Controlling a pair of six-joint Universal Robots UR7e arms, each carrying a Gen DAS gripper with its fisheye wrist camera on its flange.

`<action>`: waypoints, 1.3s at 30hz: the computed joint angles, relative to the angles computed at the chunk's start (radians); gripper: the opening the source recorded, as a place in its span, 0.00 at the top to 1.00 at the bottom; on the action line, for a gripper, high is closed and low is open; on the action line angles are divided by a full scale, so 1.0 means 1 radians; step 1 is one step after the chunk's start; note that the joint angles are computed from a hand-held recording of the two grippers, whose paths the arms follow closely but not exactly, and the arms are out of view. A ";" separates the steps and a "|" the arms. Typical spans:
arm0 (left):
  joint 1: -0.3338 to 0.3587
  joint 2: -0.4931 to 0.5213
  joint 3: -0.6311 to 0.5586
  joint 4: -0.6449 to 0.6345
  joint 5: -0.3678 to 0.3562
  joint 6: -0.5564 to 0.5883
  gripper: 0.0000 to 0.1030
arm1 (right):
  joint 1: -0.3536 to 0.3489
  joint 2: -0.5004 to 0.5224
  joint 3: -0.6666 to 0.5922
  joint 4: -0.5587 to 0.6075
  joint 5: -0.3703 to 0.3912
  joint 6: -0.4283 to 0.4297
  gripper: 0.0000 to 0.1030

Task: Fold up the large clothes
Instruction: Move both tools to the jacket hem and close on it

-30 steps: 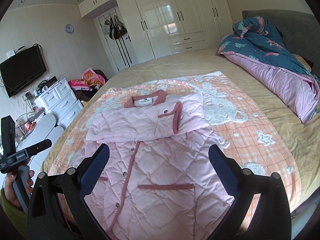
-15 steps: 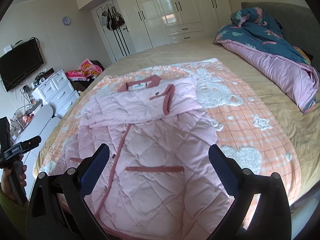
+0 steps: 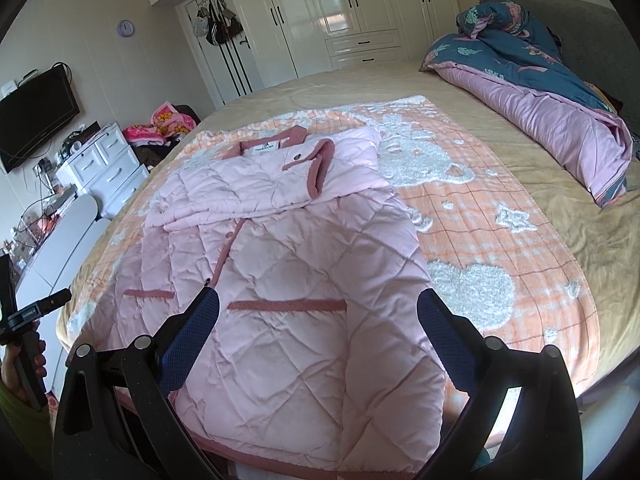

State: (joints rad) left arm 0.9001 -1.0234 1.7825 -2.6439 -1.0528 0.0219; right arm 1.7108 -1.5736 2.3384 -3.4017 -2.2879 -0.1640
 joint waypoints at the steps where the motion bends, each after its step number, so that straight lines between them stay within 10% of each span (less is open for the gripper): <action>1: 0.003 -0.003 0.005 0.003 0.007 -0.002 0.09 | 0.000 -0.001 0.002 -0.002 0.000 -0.002 0.04; 19: 0.068 -0.094 0.075 0.079 0.003 -0.038 0.52 | -0.022 -0.046 0.044 0.036 0.041 0.017 0.04; 39: 0.085 -0.059 0.086 0.139 -0.017 -0.070 0.52 | -0.127 -0.232 0.164 0.228 0.111 0.101 0.04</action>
